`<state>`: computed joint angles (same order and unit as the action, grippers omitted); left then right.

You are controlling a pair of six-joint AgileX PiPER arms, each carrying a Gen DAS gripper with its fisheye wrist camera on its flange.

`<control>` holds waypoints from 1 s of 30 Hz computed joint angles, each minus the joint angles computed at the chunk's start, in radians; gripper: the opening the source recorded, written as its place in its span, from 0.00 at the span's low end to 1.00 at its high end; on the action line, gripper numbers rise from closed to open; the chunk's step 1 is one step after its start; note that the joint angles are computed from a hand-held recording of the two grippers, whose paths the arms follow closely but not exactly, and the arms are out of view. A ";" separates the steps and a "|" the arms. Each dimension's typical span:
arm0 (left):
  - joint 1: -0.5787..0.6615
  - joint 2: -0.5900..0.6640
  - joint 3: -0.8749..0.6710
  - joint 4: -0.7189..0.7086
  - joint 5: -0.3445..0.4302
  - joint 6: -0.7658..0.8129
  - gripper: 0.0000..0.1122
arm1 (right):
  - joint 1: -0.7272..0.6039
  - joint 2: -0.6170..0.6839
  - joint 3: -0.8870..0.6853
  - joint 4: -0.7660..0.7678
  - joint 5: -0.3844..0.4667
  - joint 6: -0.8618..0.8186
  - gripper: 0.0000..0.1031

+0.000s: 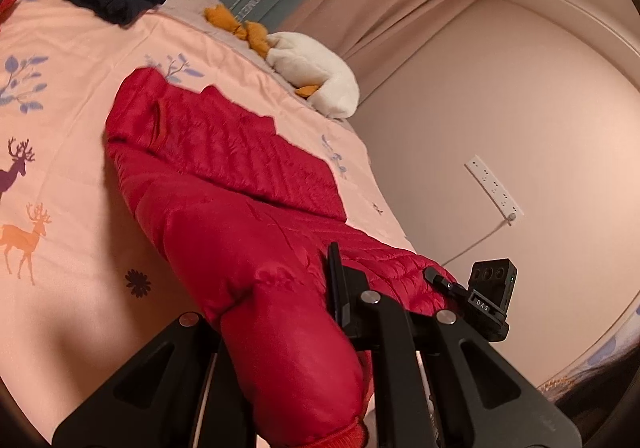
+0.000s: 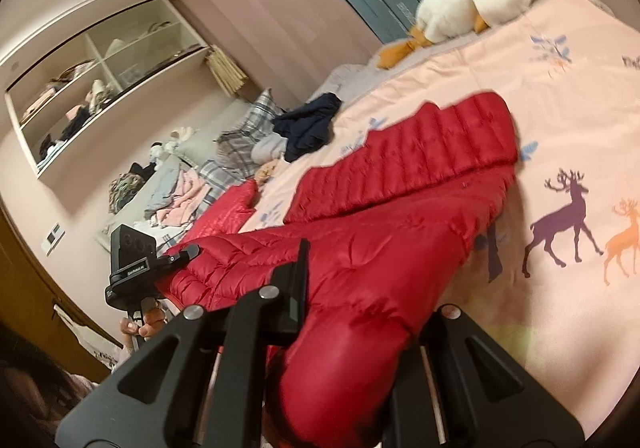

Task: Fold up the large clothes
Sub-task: 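Grasp the jacket hem with the left gripper while the right gripper grasps it too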

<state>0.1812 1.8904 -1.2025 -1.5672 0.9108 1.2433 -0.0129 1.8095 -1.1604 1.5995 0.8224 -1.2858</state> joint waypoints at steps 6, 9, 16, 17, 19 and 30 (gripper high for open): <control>0.015 -0.110 0.097 -0.011 0.020 0.074 0.10 | -0.020 -0.115 0.078 0.012 0.040 -0.075 0.11; 0.027 -0.162 0.139 -0.011 0.036 0.106 0.10 | -0.036 -0.167 0.112 0.024 0.076 -0.101 0.11; 0.053 -0.261 0.202 -0.024 0.092 0.168 0.10 | -0.071 -0.281 0.174 0.042 0.148 -0.165 0.11; 0.058 -0.275 0.213 -0.027 0.103 0.175 0.10 | -0.077 -0.298 0.182 0.044 0.160 -0.176 0.11; 0.068 -0.295 0.224 -0.036 0.132 0.192 0.10 | -0.091 -0.319 0.191 0.052 0.188 -0.191 0.12; 0.089 -0.342 0.245 -0.083 0.213 0.247 0.11 | -0.145 -0.325 0.176 0.106 0.273 -0.224 0.13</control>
